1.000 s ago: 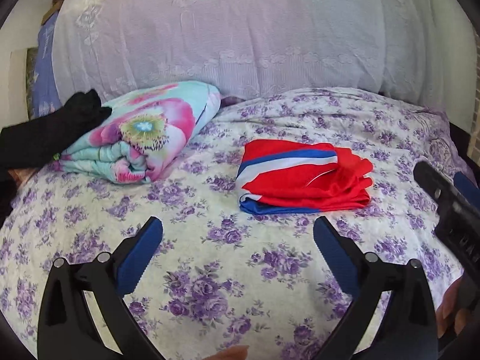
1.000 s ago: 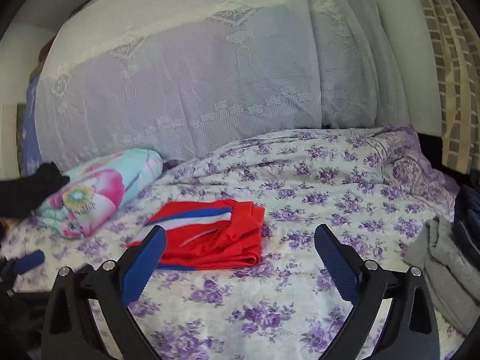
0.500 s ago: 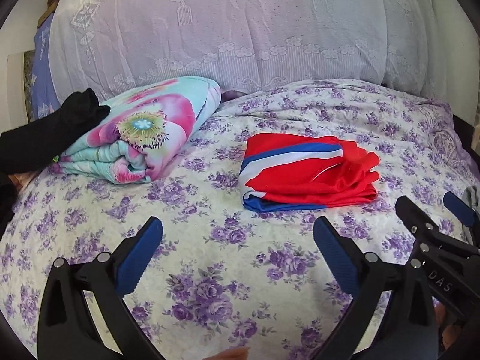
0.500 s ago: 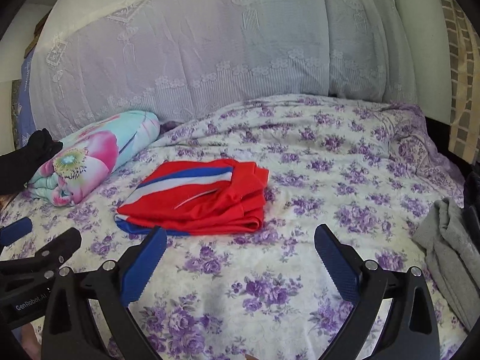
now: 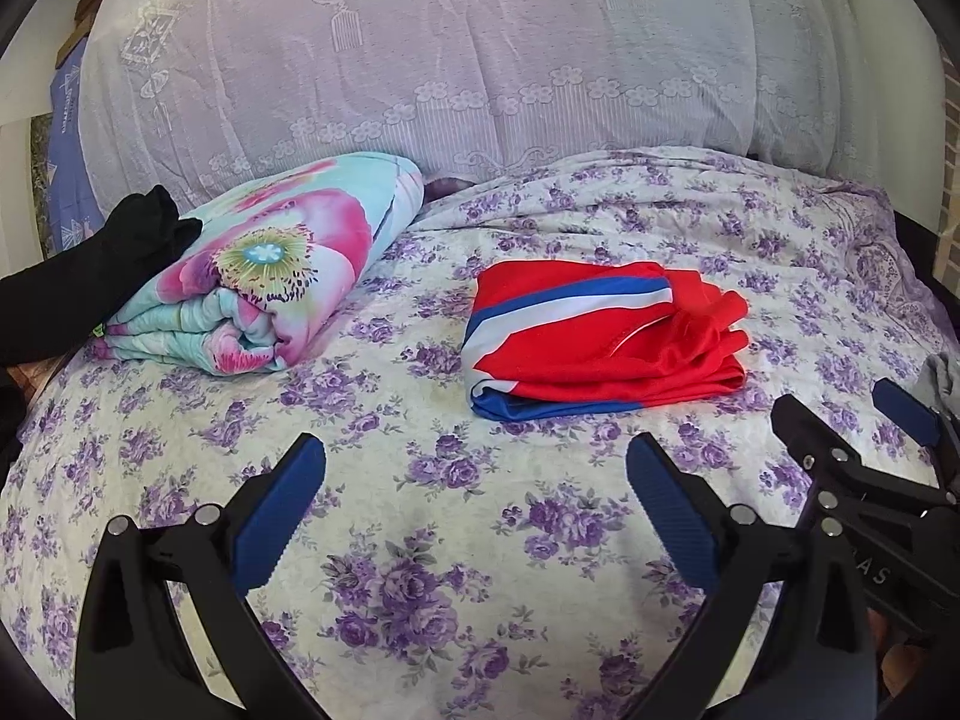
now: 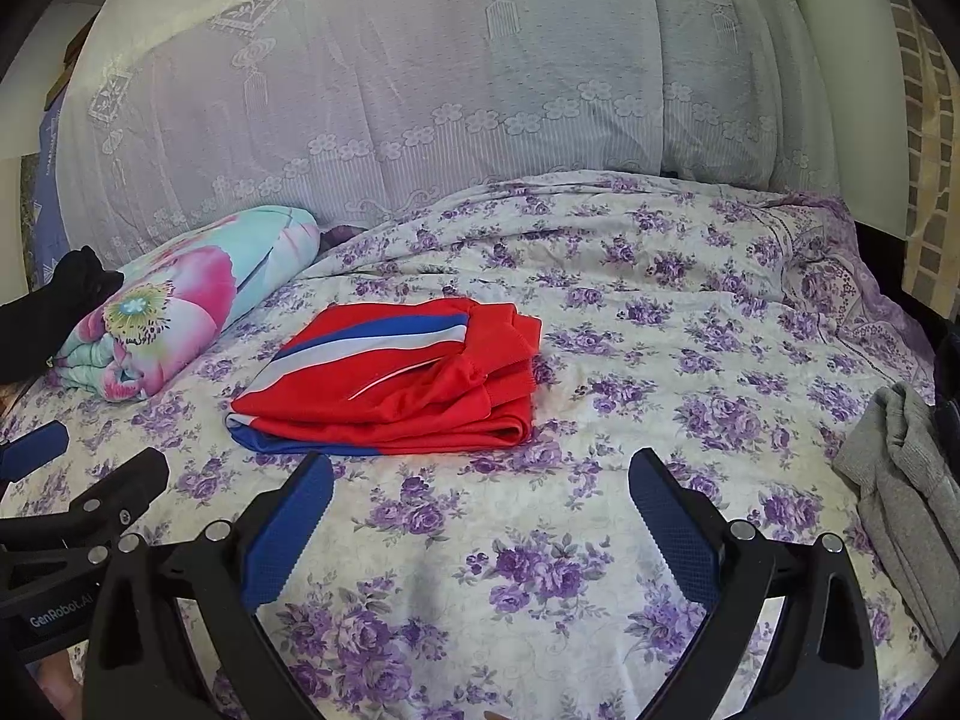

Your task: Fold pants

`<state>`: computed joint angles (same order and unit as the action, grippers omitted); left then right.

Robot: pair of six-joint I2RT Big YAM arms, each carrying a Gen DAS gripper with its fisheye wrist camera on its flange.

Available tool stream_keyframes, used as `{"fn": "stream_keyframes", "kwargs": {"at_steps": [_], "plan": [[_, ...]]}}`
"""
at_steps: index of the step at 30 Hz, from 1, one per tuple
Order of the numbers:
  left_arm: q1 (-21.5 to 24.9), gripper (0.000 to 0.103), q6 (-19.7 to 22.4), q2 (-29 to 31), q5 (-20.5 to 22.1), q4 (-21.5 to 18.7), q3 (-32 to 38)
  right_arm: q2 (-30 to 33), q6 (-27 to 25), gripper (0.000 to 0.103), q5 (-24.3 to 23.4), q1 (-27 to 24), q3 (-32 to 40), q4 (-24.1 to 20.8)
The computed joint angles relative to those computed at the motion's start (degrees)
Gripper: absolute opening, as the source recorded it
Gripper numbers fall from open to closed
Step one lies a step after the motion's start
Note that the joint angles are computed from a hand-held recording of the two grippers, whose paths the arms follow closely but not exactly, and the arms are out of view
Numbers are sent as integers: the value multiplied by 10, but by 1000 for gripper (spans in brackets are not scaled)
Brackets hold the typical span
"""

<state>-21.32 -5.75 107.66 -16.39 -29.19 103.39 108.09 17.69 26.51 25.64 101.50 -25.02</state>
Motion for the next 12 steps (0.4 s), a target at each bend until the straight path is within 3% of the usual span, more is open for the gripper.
{"fn": "stream_keyframes", "kwargs": {"at_steps": [6, 12], "plan": [[-2, 98, 8, -2, -6, 6, -2, -1, -1, 99, 2, 0, 0, 0], [5, 98, -10, 5, 22, -18, 11, 0, -4, 99, 4, 1, 1, 0]]}}
